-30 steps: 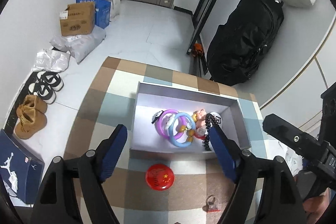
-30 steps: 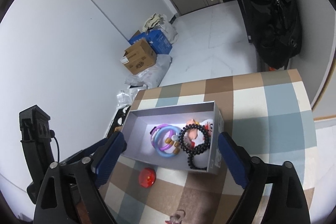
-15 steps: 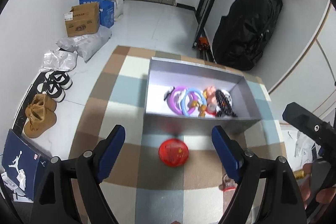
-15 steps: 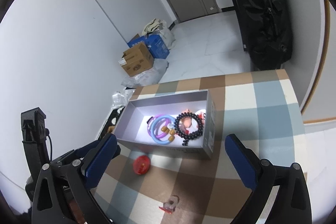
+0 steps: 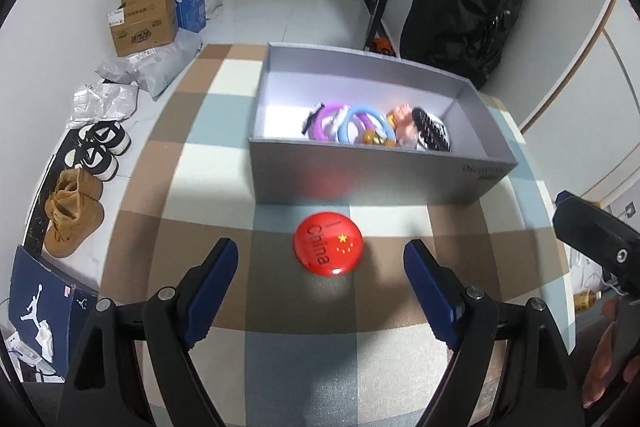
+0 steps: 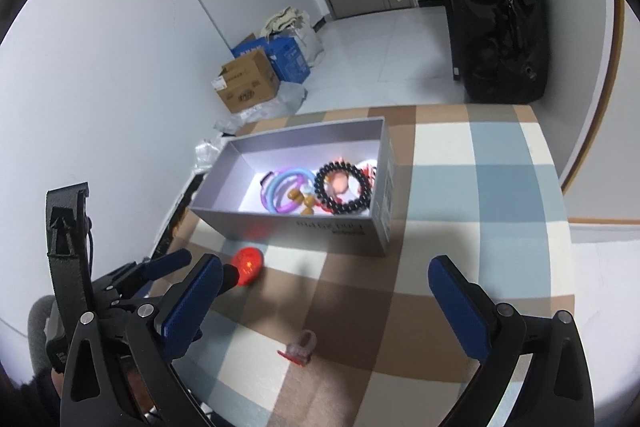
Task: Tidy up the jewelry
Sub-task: 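Withdraw both grippers from the box toward the red badge, then grasp the red 'China' badge with the left gripper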
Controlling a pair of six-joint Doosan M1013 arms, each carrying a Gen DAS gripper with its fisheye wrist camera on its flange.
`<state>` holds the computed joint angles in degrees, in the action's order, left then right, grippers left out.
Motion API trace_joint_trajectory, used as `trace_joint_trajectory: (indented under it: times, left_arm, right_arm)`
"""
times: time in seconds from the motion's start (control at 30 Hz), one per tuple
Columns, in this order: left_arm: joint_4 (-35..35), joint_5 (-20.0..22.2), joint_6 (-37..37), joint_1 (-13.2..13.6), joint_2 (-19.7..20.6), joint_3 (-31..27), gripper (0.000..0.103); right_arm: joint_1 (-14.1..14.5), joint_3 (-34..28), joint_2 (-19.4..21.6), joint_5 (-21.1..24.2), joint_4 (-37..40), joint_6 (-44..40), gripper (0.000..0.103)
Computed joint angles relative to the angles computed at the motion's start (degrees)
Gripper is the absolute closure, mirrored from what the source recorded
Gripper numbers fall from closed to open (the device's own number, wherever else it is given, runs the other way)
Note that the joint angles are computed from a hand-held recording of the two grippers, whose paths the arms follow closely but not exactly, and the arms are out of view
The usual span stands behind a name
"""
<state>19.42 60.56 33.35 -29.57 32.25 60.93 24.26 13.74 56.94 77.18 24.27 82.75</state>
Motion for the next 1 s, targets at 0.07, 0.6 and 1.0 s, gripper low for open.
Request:
trace_joint_trajectory:
  times: [0.07,0.6,1.0]
  left_arm:
    - [-1.1,-0.2,0.4,0.1,0.1,0.0,0.021]
    - [-1.5,4.5,2.3,0.1,2.5,-3.4,0.043]
    - [-0.9,5.4,5.1,0.0,3.2,-4.4,0.066]
  right_arm:
    - [0.1,0.6,-0.4,-0.1,-0.5,-0.4,0.000]
    - [-0.4,5.0,-2.8,-2.7,-1.4,-1.2,0.000]
    - [-0.6,6.0,-3.4,-3.1,-1.3,-1.5,0.000]
